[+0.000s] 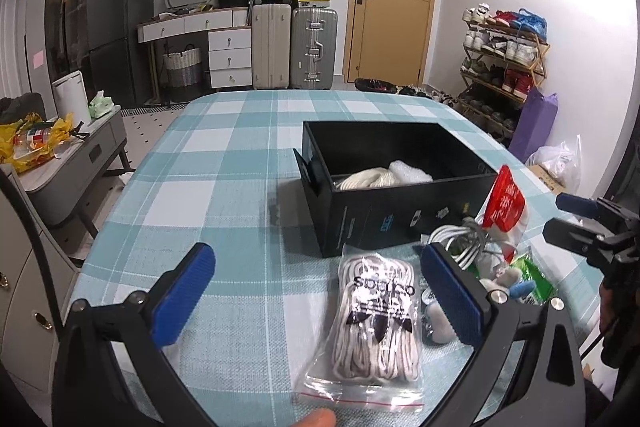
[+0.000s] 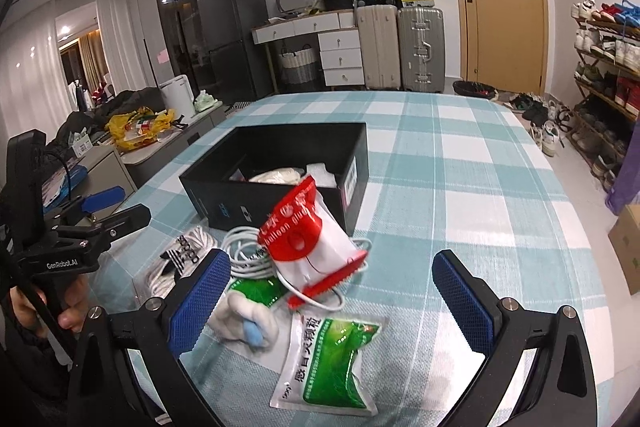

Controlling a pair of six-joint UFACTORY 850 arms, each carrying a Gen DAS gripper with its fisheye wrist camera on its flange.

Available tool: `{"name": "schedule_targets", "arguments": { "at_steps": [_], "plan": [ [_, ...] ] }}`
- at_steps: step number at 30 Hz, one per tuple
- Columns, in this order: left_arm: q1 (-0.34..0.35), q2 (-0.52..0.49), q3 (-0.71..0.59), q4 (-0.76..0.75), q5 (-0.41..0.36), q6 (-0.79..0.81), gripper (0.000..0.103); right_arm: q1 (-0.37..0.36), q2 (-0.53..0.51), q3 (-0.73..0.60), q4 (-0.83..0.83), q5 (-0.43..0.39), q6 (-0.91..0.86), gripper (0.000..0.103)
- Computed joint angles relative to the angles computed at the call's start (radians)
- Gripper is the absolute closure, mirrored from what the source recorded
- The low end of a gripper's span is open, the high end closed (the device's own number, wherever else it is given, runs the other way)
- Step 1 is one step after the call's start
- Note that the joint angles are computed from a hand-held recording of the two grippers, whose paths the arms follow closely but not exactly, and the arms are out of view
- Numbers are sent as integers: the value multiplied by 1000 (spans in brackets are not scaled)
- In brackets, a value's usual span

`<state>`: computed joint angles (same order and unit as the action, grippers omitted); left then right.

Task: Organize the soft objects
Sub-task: 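Move the left gripper to the adidas bag while the right moves to the green packet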

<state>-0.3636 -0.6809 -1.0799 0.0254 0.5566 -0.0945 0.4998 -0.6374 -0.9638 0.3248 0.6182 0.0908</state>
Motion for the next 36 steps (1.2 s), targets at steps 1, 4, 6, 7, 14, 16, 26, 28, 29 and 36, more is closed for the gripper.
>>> {"name": "schedule_targets", "arguments": {
  "at_steps": [1, 4, 6, 7, 14, 16, 26, 28, 29, 36],
  "plan": [
    [-3, -2, -1, -12, 0, 17, 0, -2, -4, -4, -1, -2, 5, 1],
    [-15, -11, -3, -55, -8, 75, 0, -2, -8, -7, 9, -22, 2, 1],
    [-16, -15, -4, -54, -14, 78, 0, -2, -11, -8, 23, -35, -7, 1],
    [-15, -16, -6, -48, -20, 70, 0, -3, -13, -9, 34, -41, -15, 1],
    [-14, -25, -15, -52, -64, 78, 0, -4, -25, -11, 124, -95, -86, 1],
    [-13, -28, -17, -54, -76, 81, 0, -5, -30, -12, 126, -111, -89, 1],
    [-10, -36, -28, -2, -115, 43, 0, -1, -55, -20, 98, -167, -91, 1],
    [-9, -38, -30, 11, -120, 35, 0, 3, -61, -28, 106, -176, -108, 1],
    [-10, -38, -30, 13, -120, 35, 0, 4, -64, -31, 107, -180, -113, 1],
    [-6, -45, -45, 128, -163, -62, 0, 16, -85, -56, 165, -211, -193, 1]
  ]
}}
